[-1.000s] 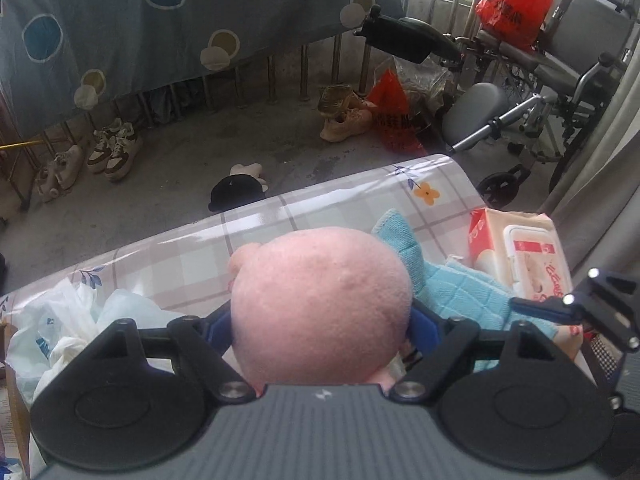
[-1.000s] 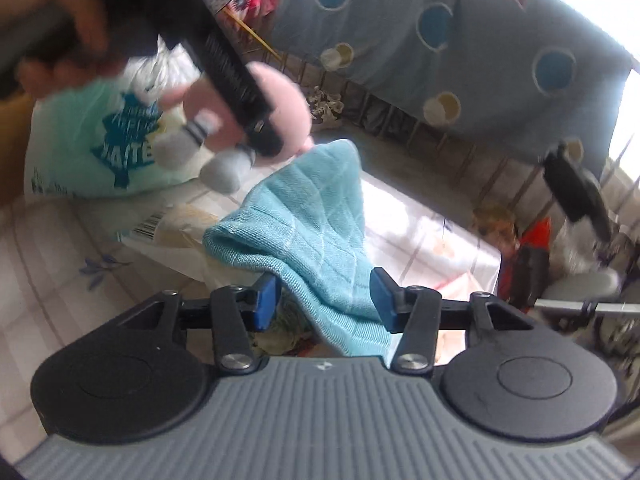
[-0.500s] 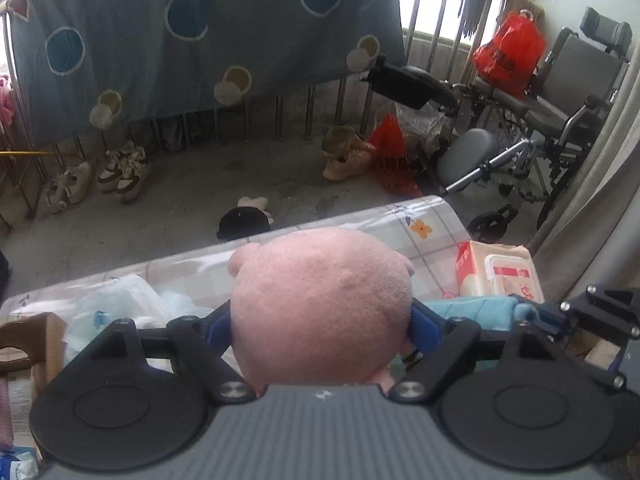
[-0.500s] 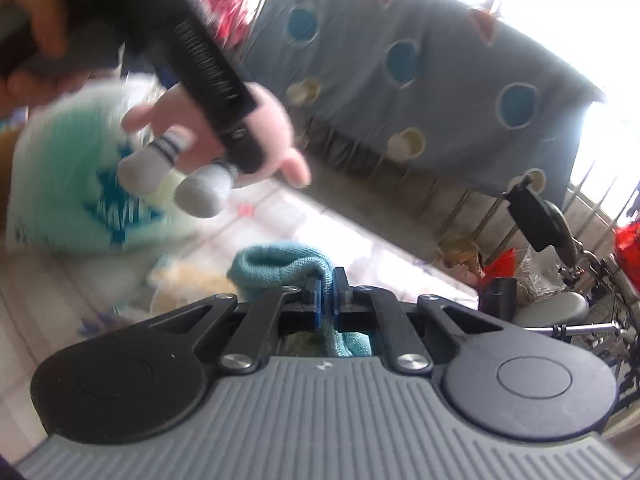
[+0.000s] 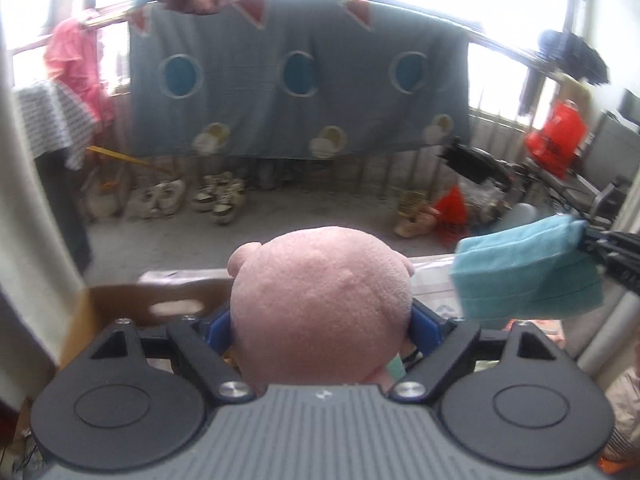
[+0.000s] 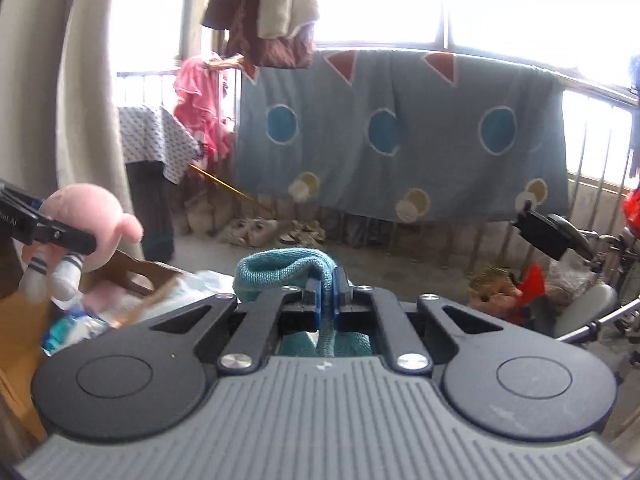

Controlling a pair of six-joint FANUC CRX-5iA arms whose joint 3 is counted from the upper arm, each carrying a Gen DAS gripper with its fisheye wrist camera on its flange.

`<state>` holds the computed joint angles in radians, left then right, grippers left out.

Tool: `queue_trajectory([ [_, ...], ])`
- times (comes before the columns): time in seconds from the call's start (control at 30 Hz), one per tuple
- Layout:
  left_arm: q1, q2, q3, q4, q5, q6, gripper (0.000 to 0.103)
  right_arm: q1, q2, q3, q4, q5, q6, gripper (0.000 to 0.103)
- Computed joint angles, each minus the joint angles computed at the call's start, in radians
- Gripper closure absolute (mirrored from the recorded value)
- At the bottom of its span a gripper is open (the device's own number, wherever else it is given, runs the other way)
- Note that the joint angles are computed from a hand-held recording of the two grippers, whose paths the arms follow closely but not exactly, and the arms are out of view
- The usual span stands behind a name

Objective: Organize soft objects
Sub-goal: 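Lift the plush toy and teal towel and carry both toward the box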

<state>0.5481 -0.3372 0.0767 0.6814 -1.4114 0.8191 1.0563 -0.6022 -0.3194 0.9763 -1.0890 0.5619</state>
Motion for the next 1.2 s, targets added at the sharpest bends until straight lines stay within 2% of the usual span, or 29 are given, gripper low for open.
queue_trajectory([
  [0.13, 0.154, 0.0, -0.027, 0.0, -0.002, -0.06, 0.016, 0.061, 0.05, 0.068, 0.008, 0.042, -0.054, 0.099],
  [0.27, 0.218, 0.054, -0.025, -0.054, 0.042, -0.06, 0.017, 0.106, 0.115, 0.157, -0.045, 0.095, -0.078, 0.099],
  [0.37, 0.267, 0.098, -0.041, -0.047, 0.02, -0.093, 0.017, 0.125, 0.172, 0.205, -0.072, 0.142, -0.091, 0.099],
  [0.47, 0.279, 0.121, -0.067, -0.041, -0.047, -0.164, 0.016, 0.123, 0.229, 0.254, -0.134, 0.215, -0.115, 0.099],
  [0.53, 0.27, 0.102, -0.111, -0.048, -0.066, -0.222, 0.016, 0.128, 0.269, 0.271, -0.108, 0.237, -0.137, 0.099],
  [0.63, 0.209, 0.092, -0.163, -0.091, -0.045, -0.231, 0.015, 0.127, 0.308, 0.28, -0.077, 0.282, -0.178, 0.099],
  [0.77, 0.107, 0.121, -0.188, -0.178, -0.002, -0.202, 0.013, 0.138, 0.354, 0.305, -0.08, 0.272, -0.185, 0.099],
  [0.87, 0.069, 0.131, -0.211, -0.206, 0.033, -0.219, 0.011, 0.146, 0.371, 0.299, -0.067, 0.277, -0.208, 0.098],
  [0.93, 0.057, 0.137, -0.198, -0.225, 0.025, -0.21, 0.011, 0.147, 0.381, 0.295, -0.061, 0.28, -0.204, 0.098],
  [1.0, 0.073, 0.139, -0.192, -0.212, 0.004, -0.225, 0.009, 0.15, 0.392, 0.304, -0.081, 0.268, -0.182, 0.098],
  [1.07, 0.097, 0.135, -0.189, -0.191, -0.014, -0.25, 0.003, 0.148, 0.396, 0.306, -0.097, 0.271, -0.176, 0.098],
  [1.2, 0.18, 0.115, -0.162, -0.165, -0.076, -0.26, 0.003, 0.144, 0.405, 0.301, -0.1, 0.278, -0.192, 0.098],
])
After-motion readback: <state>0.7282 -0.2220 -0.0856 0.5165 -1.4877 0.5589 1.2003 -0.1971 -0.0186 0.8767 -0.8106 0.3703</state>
